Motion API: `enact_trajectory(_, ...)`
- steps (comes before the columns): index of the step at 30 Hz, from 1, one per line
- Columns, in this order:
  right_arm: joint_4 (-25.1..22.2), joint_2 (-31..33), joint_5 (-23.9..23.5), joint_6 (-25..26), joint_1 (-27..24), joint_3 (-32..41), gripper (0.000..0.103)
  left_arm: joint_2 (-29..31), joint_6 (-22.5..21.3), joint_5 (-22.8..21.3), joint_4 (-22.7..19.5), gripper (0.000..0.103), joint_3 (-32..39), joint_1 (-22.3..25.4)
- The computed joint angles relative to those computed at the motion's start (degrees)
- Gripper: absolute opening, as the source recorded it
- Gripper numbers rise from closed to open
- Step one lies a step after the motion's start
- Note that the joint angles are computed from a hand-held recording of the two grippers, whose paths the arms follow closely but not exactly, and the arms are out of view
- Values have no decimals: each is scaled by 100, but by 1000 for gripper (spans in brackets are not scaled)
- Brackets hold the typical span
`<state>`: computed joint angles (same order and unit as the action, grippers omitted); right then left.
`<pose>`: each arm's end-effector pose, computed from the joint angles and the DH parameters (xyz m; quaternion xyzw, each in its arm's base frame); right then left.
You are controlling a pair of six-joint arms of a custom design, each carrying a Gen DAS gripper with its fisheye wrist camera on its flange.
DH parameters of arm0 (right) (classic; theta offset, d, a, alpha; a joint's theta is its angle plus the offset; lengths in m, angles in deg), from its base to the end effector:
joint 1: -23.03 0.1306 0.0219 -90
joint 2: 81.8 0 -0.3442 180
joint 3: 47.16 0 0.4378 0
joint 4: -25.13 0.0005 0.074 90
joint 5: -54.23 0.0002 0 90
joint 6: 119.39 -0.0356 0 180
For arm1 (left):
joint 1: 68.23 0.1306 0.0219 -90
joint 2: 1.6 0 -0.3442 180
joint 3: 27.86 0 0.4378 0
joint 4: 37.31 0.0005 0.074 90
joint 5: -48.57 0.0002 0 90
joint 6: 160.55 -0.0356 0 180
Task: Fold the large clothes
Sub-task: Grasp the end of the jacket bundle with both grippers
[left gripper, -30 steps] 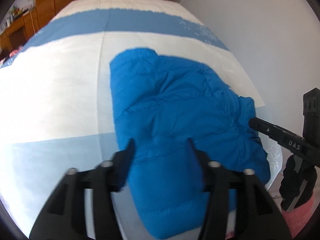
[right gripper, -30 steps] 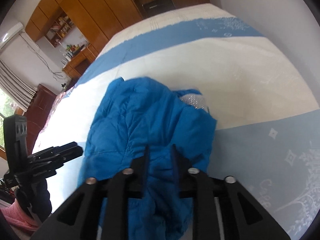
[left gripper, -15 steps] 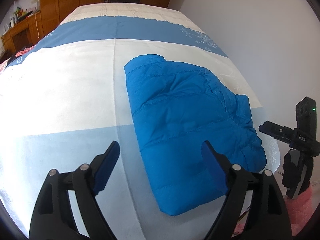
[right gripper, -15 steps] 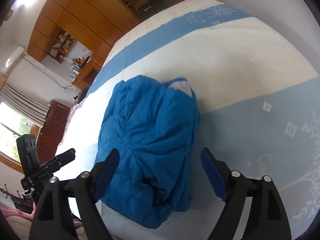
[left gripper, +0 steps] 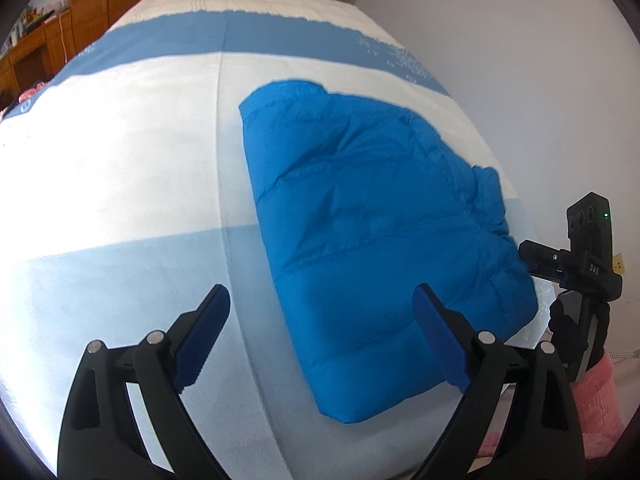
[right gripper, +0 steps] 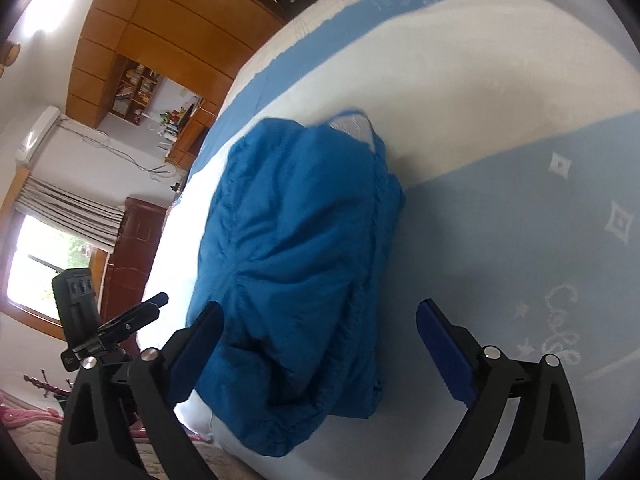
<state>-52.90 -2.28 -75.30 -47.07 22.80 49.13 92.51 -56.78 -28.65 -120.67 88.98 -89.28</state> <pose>0.4272 0.0204 0.5063 0.0590 0.9136 0.3592 0.1812 0.4669 -0.1887 0.5482 0.0892 0.9576 -0.1781 0.2082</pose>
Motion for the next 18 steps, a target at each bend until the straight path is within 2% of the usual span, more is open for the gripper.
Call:
enact_trajectory(4, 243, 5, -572, -135, -142, -264, 99, 39, -58, 129, -53, 92, -104, 31)
enact_trajectory(7, 452, 67, -1069, -211, -229, -445, 99, 103, -60, 608, -81, 92, -232, 134)
enact_trajectory(12, 700, 278, -1843, -393, -264, -656, 99, 168, 11, 1137, 43, 94, -437, 246)
enact_trajectory(18, 654, 596, -1878, -166, -84, -468, 99, 290, -40, 1598, 253, 98, -506, 287)
